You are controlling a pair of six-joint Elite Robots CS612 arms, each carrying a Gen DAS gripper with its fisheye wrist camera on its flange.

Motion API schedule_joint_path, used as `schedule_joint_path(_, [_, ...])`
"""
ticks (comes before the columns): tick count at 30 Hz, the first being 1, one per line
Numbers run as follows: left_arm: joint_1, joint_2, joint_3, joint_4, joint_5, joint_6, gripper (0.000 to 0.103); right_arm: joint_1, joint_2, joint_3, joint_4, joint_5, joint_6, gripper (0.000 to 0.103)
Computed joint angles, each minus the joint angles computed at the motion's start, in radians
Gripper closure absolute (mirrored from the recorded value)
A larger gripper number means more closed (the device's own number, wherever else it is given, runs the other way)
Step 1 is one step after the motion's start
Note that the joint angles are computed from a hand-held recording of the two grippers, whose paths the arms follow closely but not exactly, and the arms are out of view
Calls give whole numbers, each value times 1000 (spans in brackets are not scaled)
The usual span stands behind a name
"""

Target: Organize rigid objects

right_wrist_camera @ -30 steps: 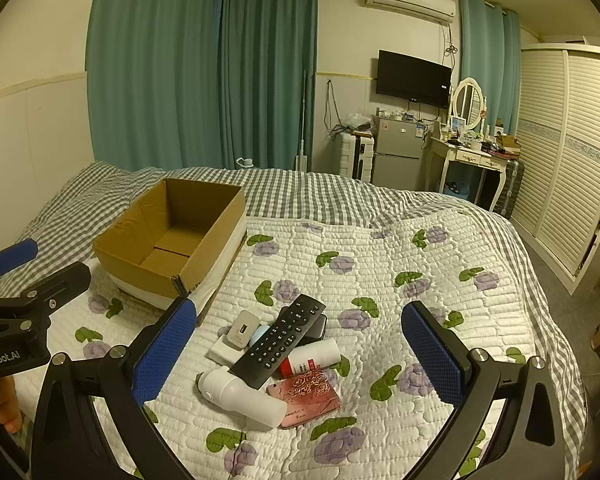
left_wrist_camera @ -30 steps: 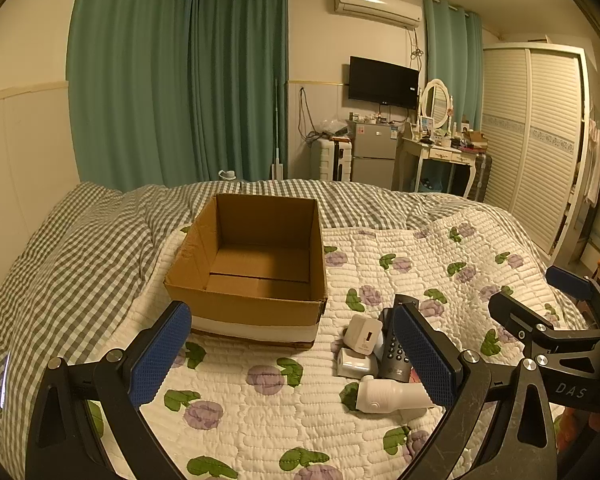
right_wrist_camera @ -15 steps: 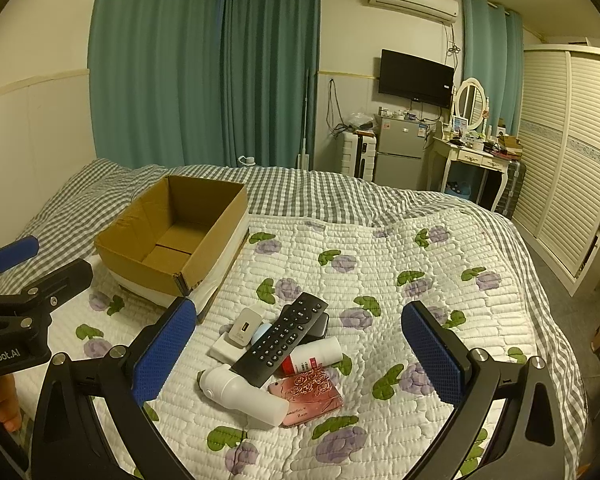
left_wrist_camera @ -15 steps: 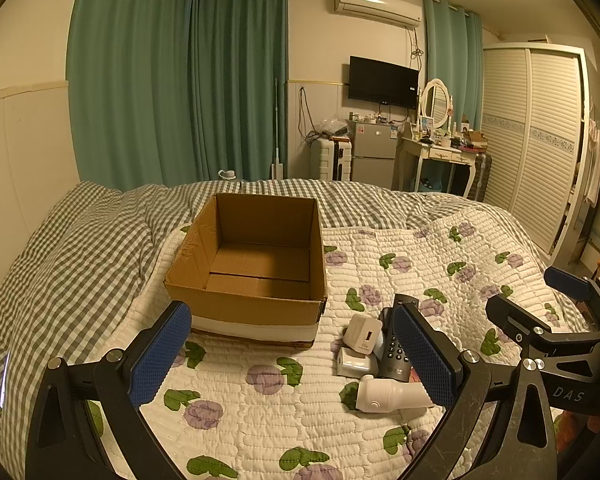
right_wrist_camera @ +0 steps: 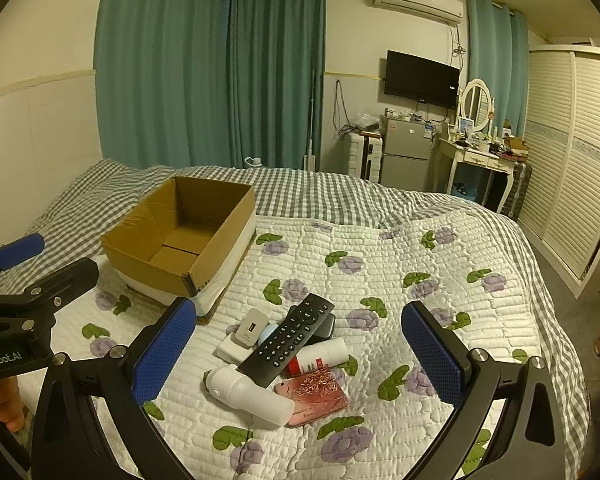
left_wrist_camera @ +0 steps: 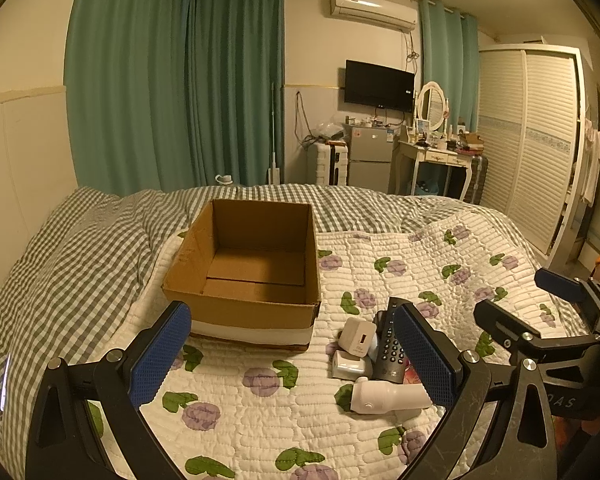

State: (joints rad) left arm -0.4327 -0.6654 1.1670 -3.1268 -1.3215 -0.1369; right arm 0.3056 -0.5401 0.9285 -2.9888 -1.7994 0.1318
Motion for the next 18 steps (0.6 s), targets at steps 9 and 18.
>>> schedule_joint_path(9, [8,15,-19,84,26,-17,0,-15,21,-31,48,74,-127,0])
schedule_joint_path(18, [22,73,-76,275,24,-65,0,-26,113,-197,400,259,-363,16])
